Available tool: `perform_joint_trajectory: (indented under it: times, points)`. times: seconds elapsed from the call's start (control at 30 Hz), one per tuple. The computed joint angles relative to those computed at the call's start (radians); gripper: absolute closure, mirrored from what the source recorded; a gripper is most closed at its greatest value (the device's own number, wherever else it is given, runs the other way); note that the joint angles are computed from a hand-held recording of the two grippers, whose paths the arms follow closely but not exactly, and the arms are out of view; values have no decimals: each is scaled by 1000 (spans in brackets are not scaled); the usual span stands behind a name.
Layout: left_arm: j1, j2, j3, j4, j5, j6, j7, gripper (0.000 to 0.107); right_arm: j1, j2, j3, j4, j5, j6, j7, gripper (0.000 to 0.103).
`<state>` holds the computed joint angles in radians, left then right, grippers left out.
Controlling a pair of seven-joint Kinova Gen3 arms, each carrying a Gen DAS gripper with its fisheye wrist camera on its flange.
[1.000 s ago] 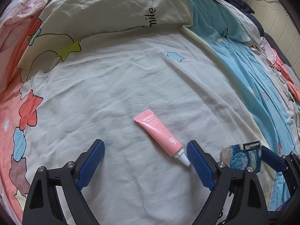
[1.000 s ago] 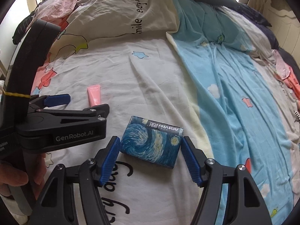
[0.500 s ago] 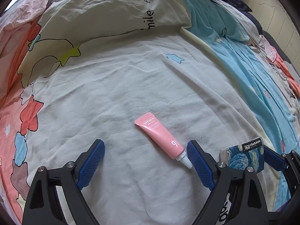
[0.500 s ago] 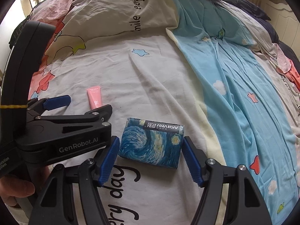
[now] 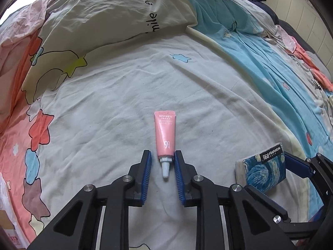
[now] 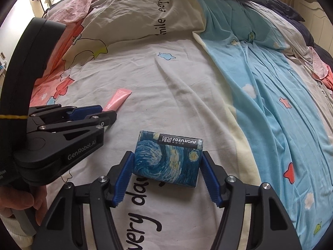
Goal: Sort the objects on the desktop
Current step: 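Lift the pink tube and Starry Night box and carry both toward the cardboard box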
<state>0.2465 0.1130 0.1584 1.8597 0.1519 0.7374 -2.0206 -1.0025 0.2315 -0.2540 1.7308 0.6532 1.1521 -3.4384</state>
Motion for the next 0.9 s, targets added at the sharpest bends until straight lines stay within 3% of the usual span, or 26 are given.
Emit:
perform_joint_trajectory:
  times: [0.43, 0.67, 0.9]
  points:
    - [-63, -73, -34, 18, 97, 76, -139, 91, -78, -26, -44, 11, 53, 38, -150, 43]
    - [-44, -27, -21, -5, 75, 50, -82, 64, -81, -38, -51, 11, 59, 68, -169, 43]
    - [-18, 25, -7, -26, 45, 17, -18, 68, -68, -39, -54, 21, 63, 70, -161, 43]
